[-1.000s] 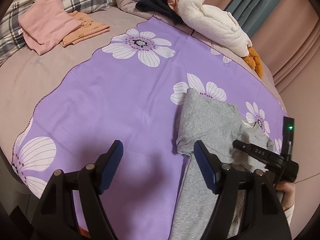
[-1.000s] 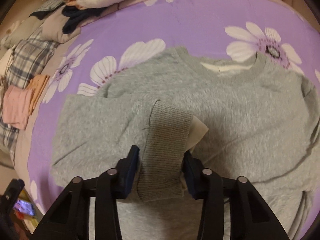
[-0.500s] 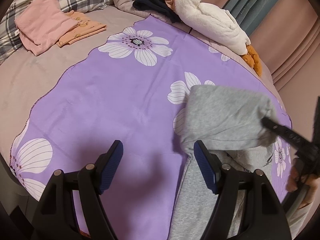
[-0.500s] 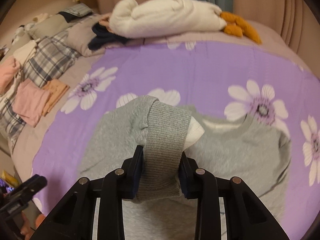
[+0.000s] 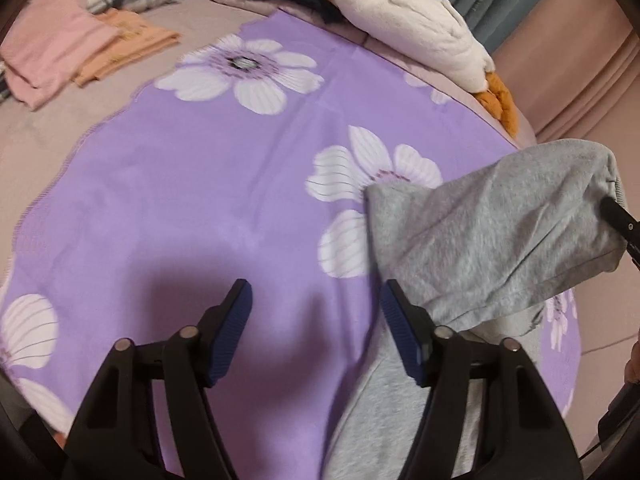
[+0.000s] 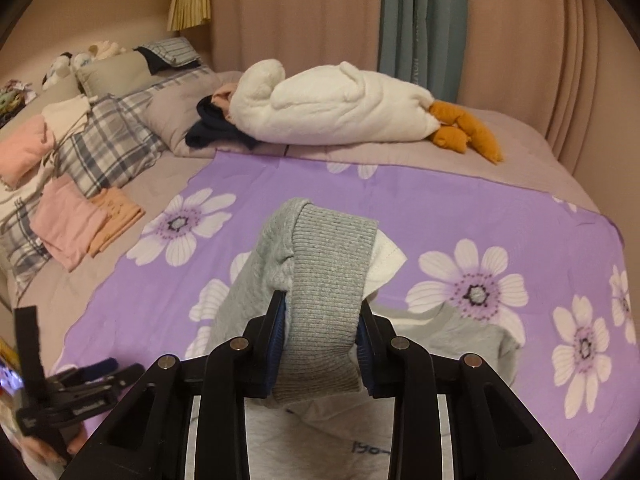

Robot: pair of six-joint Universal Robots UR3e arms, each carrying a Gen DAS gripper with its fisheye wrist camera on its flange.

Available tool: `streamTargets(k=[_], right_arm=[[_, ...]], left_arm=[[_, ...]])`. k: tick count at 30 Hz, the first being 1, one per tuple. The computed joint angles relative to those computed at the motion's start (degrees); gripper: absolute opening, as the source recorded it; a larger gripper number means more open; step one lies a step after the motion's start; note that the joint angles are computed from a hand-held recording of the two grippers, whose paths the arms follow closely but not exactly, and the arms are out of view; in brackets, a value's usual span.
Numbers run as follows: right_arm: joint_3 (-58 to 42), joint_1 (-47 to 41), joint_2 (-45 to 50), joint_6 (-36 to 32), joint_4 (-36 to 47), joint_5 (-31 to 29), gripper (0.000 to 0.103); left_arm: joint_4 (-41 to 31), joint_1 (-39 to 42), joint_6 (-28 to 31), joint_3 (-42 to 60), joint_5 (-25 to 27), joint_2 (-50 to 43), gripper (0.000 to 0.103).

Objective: Fold small clothes
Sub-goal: 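Lift the hem with the right tool and fold it toward the collar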

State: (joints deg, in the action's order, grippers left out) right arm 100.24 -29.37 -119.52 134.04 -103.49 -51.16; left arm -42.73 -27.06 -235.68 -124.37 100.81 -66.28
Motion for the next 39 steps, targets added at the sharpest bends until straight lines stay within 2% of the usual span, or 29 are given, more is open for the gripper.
streamTargets(k=[4,8,13,20,29,33,39], right_arm=[[0.0,-0.9,0.8,0.1,-0.8,-0.8,0.033],[0.1,-3.2,1.4,-0.7,0.5,0.1,0.033],[1.0,-6.4,1.3,-0.4,1.0,0.5,0.033],[3.2,-10.0,1.4,-0.8,1.1,0.0,0.033],[7.0,-9.9,3.9,2.4,-4.9,-4.0,0.033],[10.1,-8.3,4.6,5.6,-11.9,-7.7,0.033],[10.9,-8.5,6.1,6.2,-12.8,-8.9,0.033]], left_arm=[[4.5,0.5,2.1,2.5,-2.6,-6.3,0.062],[5.8,-0.7,3.8,8.1,-3.1,-14.3,0.054],[7.3,-1.3,4.2,11.5,-4.0,-20.5,0.054],[9.1,1.0,4.5,11.5,-9.9,-25.6,0.054],[6.1,-1.5,4.3,16.4,-6.1,-30.3,0.057],[5.3,-2.4,4.3,17.9,-4.6,-31.9,0.058],[3.8,-3.7,5.0,20.4,-2.1,-34.1,0.060]])
